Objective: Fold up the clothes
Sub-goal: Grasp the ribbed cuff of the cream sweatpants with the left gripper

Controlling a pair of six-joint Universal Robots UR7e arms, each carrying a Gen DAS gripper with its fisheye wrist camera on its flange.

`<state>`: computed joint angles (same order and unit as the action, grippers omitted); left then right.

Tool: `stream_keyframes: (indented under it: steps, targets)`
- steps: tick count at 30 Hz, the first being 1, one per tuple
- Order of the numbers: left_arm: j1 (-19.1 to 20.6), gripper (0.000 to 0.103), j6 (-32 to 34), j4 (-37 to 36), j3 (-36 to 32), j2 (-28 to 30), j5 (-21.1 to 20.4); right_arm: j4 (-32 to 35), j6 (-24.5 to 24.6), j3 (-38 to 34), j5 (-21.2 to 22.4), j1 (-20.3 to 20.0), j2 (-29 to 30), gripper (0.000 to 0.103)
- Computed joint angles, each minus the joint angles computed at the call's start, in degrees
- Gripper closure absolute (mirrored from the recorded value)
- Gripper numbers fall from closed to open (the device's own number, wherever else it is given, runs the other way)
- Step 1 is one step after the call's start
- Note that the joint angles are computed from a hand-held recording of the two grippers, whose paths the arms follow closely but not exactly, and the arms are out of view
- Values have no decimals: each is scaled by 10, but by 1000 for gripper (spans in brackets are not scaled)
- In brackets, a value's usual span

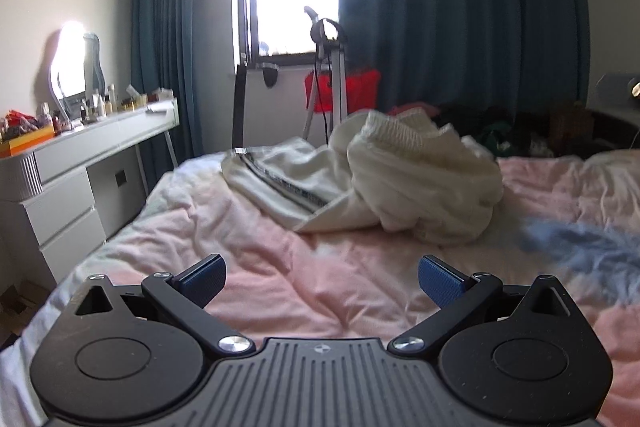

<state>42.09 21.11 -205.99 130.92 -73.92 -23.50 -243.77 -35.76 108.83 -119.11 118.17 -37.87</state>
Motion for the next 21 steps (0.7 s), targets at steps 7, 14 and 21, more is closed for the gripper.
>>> stream_keyframes:
  steps: [7, 14, 21]
  targets:
    - [86, 1, -93, 154, -108, 44, -94, 15, 51, 18, 10, -32, -21, 11]
    - [156, 1, -174, 285, -365, 167, -184, 89, 90, 6, 6, -64, -28, 11]
    - [191, 1, -238, 476, -702, 340, -196, 121, 126, -33, -6, -95, -8, 11]
